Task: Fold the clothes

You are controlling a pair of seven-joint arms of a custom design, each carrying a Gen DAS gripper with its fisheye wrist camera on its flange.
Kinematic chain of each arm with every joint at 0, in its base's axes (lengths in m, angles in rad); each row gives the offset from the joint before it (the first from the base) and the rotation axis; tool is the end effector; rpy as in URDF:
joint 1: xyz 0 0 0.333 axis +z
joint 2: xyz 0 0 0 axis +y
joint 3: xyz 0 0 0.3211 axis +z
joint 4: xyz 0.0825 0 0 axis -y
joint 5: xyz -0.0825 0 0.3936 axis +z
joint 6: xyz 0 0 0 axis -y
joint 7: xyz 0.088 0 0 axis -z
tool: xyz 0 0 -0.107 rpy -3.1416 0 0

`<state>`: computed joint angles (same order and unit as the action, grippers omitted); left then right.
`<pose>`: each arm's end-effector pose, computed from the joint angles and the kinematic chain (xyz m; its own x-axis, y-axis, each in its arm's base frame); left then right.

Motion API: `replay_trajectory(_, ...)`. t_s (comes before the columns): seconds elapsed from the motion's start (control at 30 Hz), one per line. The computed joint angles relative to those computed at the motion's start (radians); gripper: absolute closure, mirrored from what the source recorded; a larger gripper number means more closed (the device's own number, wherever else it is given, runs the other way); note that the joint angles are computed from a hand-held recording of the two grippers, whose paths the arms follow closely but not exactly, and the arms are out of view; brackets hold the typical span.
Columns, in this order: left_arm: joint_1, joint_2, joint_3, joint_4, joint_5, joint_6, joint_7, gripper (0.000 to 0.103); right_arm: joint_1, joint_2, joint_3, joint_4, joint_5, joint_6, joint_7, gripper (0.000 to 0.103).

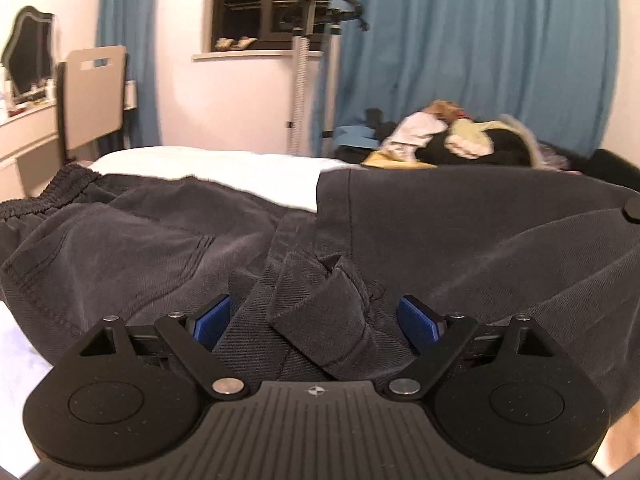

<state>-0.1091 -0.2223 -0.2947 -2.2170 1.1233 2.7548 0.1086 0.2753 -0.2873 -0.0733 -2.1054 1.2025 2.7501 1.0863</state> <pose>0.4715 -0.2518 0.5318 0.0891 -0.9943 0.0591 -0.5084 -0.0964 -0.8557 0.5202 0.0633 0.6284 0.1511 -0.6894 -0.7085 -0.6195 0.4924 -0.6113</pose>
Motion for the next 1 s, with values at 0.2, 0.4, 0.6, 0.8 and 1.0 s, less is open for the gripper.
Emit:
replay_trajectory(0.2,-0.089,0.087,-0.060,0.115,-0.036,-0.015,0.034,0.013,-0.063,-0.142,-0.061,-0.078,-0.088,0.008,-0.040,0.079)
replay_trajectory(0.4,-0.202,0.253,-0.064,0.274,0.106,0.089,-0.164,0.012,-0.126,-0.266,-0.134,-0.174,-0.175,0.151,-0.113,0.079)
replay_trajectory(0.6,-0.285,0.305,0.004,0.398,0.423,0.103,-0.419,0.012,-0.113,-0.317,-0.237,-0.292,-0.220,0.282,-0.118,0.079)
replay_trajectory(0.8,-0.351,0.480,0.030,0.536,0.123,-0.132,0.037,0.012,-0.027,-0.337,-0.320,-0.331,-0.212,0.337,-0.116,0.079)
replay_trajectory(1.0,-0.379,0.579,0.067,0.567,-0.058,-0.068,0.197,0.013,0.095,-0.353,-0.357,-0.345,-0.271,0.454,-0.143,0.079)
